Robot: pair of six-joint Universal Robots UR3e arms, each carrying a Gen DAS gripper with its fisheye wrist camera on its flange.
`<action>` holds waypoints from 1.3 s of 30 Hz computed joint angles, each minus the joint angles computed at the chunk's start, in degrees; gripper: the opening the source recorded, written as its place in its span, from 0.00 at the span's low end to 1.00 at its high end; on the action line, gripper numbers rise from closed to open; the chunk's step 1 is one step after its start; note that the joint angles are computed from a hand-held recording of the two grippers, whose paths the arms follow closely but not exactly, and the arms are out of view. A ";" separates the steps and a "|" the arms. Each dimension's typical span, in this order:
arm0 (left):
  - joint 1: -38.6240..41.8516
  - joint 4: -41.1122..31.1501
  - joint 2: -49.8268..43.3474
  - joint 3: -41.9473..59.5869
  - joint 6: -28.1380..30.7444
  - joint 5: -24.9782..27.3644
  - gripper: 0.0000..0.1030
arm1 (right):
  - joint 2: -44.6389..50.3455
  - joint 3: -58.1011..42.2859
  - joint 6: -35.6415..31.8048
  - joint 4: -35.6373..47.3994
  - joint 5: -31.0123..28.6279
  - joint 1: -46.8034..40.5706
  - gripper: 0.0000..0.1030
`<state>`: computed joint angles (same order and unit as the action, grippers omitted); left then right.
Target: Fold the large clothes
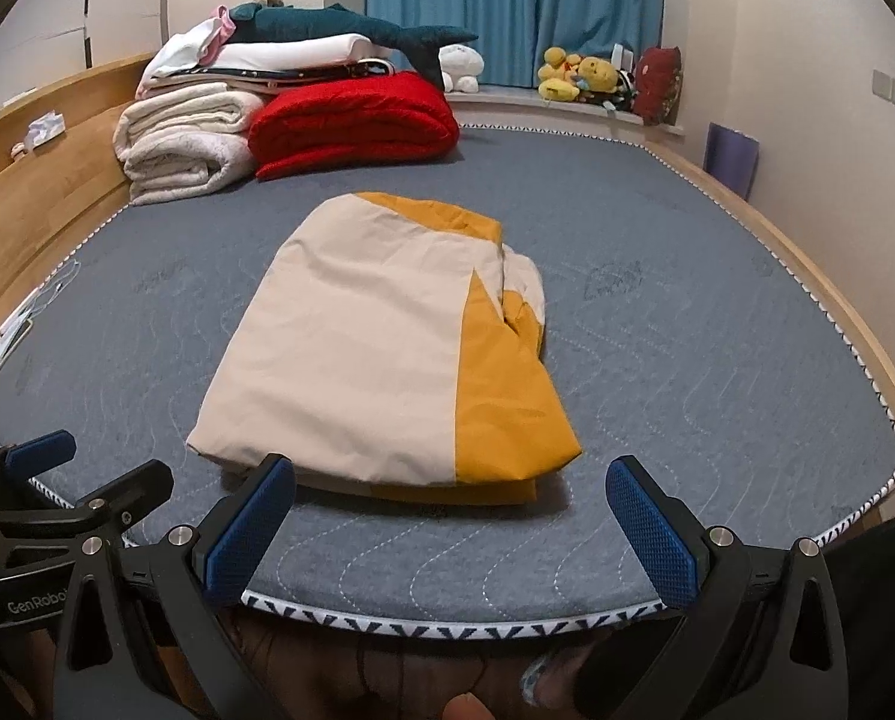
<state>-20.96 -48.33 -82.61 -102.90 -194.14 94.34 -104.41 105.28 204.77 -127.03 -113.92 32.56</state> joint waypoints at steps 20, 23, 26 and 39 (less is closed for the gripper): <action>0.85 -0.70 -0.16 0.43 0.50 -0.85 0.94 | -0.19 0.27 -0.33 -0.44 0.57 -0.49 1.00; 0.80 -0.72 -0.22 0.50 0.38 -0.85 0.94 | -0.25 0.31 -0.36 -0.43 0.64 -0.56 1.00; 0.88 -0.71 -0.22 0.48 0.43 -0.97 0.94 | -0.26 0.31 -0.42 -0.48 0.66 -0.60 1.00; 0.69 -0.44 -1.00 0.82 0.13 -1.27 0.94 | -0.60 0.54 -0.72 -0.45 0.94 -0.93 1.00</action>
<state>-20.27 -48.77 -83.62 -102.07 -194.01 93.06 -105.01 105.82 204.05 -127.48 -112.98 31.63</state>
